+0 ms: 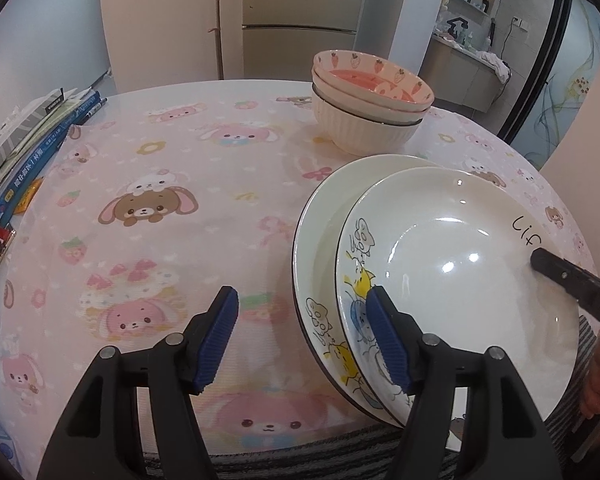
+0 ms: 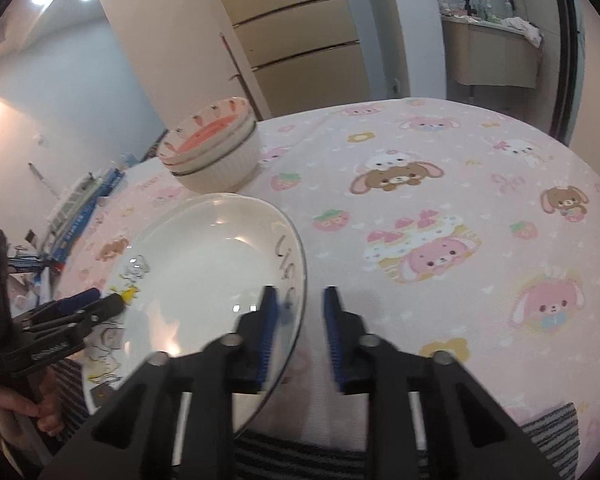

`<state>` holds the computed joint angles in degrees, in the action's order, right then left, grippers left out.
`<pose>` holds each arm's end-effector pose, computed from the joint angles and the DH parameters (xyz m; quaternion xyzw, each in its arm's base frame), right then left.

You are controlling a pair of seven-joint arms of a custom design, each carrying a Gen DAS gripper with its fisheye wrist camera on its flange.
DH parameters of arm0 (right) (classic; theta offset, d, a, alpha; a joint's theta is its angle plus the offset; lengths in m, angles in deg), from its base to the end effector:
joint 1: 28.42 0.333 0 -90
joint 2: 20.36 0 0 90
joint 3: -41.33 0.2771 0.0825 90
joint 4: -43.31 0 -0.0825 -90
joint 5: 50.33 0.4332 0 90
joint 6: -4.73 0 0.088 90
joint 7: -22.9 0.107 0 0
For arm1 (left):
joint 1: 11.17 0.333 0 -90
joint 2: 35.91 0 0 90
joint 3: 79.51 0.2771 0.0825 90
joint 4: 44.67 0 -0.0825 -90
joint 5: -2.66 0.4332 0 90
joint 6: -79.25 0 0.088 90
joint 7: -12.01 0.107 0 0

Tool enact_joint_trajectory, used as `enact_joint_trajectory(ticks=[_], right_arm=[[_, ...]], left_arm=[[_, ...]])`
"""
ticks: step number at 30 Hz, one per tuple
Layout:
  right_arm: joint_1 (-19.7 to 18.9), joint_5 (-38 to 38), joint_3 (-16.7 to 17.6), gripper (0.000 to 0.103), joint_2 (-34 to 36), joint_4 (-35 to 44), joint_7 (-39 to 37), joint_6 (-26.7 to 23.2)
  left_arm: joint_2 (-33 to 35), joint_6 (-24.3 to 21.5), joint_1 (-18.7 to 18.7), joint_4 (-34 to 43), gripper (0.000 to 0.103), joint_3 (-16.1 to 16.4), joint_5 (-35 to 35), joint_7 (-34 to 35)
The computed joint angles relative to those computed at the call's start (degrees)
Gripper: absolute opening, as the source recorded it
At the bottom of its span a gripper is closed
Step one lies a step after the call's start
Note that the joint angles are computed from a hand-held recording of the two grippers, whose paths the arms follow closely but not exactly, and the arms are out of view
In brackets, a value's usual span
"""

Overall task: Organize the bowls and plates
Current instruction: 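Open both tools to release the plate rim, then raise both tools away from the plate stack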

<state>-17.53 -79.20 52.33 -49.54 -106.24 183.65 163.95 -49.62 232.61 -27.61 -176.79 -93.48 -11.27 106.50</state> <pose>0.4445 0.1988 0.4282 -0.5016 0.7821 -0.1991 0.3115 0.4927 -0.2837 0.4465 -0.5119 0.8039 -0.2818 0.1103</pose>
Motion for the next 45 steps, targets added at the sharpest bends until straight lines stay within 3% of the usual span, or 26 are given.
enact_joint_trajectory(ticks=[5,8,10,14,20,27,30,33,36,38,40,44,45], right_arm=[[-1.5,-1.1,1.4,0.011,-0.7,-0.7,2.9,2.3],[-3.7,-4.7,3.8,0.01,-1.2,-0.4,5.0,2.6],[-3.3,-4.8,3.2,0.01,-0.6,-0.2,5.3,2.5],[-3.5,-4.7,2.3,0.009,0.2,-0.7,6.3,5.6],[-4.2,-9.5,4.9,0.008,1.8,2.2,7.2,0.3],[-1.6,-10.0,2.9,0.008,2.6,3.1,5.9,-2.3],[-1.7,-11.8,3.5,0.008,2.3,3.4,6.9,-3.5],[-3.4,-16.4,5.4,0.008,0.2,2.7,10.9,-3.3],[-5.2,-22.4,8.2,0.008,-2.2,2.4,16.0,-5.1],[-5.9,-26.4,9.4,0.008,-3.8,2.1,19.3,-5.9],[-6.3,-30.0,10.3,0.008,-5.5,1.7,22.6,-6.6],[-6.2,-35.1,11.0,0.009,-8.3,1.0,27.5,-8.8],[-6.2,-36.6,11.5,0.017,-9.2,0.8,29.0,-9.7]], left_arm=[[1.2,-4.3,-1.7,1.7,0.063,2.4,-8.5,5.8],[0.9,-3.9,-1.5,1.3,0.05,2.0,-9.3,7.0],[0.7,-4.0,-1.7,1.2,0.046,2.2,-11.2,8.4],[0.4,-3.4,-0.9,0.9,0.045,1.5,-10.1,7.2],[0.5,-3.0,-0.7,0.8,0.042,1.3,-8.9,6.3],[-0.1,-0.3,0.2,-0.1,0.038,-0.2,-4.2,3.4],[-1.0,3.4,1.3,-1.5,0.038,-1.5,0.8,-1.1],[-2.7,9.5,-0.6,-3.8,0.04,-0.1,-1.3,0.8],[-4.5,18.0,-1.8,-6.7,0.055,0.2,-3.0,2.2],[-5.8,25.2,0.0,-8.9,0.071,-2.1,-1.1,0.4],[-6.9,33.0,0.9,-11.0,0.078,-3.4,-0.2,-0.6],[-7.4,46.0,-6.2,-14.0,0.101,3.7,1.1,-1.3],[-7.4,48.9,-7.1,-14.6,0.101,4.9,2.1,-2.3]])
